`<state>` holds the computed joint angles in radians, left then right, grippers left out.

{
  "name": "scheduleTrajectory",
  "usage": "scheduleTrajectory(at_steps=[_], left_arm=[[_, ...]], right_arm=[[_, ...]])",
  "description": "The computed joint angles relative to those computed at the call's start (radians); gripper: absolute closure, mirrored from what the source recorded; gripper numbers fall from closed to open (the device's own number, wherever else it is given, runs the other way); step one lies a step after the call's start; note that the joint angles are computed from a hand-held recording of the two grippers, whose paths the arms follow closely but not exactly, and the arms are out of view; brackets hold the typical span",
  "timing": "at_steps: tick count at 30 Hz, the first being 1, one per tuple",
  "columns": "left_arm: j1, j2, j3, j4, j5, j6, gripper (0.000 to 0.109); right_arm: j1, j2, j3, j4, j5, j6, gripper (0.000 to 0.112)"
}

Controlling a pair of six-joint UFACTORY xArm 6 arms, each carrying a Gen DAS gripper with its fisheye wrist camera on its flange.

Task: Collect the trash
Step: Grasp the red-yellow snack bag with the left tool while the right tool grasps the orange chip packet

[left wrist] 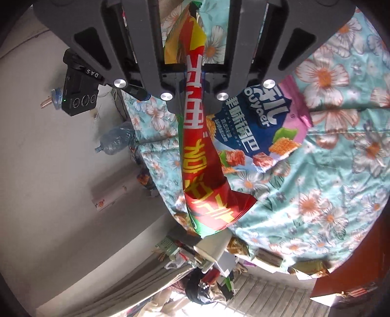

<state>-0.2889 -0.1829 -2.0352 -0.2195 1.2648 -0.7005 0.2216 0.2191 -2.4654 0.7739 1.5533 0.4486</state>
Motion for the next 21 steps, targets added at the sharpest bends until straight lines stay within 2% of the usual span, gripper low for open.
scheduleTrajectory(at_steps=[5, 6, 7, 12, 14, 17, 21], left_arm=[[0.036, -0.074, 0.008, 0.227, 0.063, -0.056, 0.104], [0.055, -0.091, 0.027, 0.241, 0.081, -0.063, 0.104], [0.073, -0.101, 0.043, 0.241, 0.095, -0.071, 0.104], [0.132, -0.174, 0.173, 0.200, 0.099, -0.087, 0.104], [0.128, -0.186, 0.200, 0.205, 0.098, -0.089, 0.104], [0.121, -0.210, 0.236, 0.210, 0.099, -0.099, 0.104], [0.129, -0.236, 0.274, 0.207, 0.084, -0.114, 0.104]], right_arm=[[0.024, -0.036, 0.070, 0.026, 0.012, 0.052, 0.096], [0.034, -0.045, 0.097, 0.038, 0.010, 0.070, 0.091], [0.050, -0.054, 0.130, 0.048, 0.000, 0.083, 0.087], [0.136, -0.041, 0.152, 0.033, 0.015, 0.156, 0.085], [0.161, -0.064, 0.211, 0.025, -0.055, 0.179, 0.081], [0.187, -0.055, 0.202, -0.003, -0.110, 0.223, 0.077], [0.229, -0.046, 0.186, -0.082, -0.165, 0.281, 0.078]])
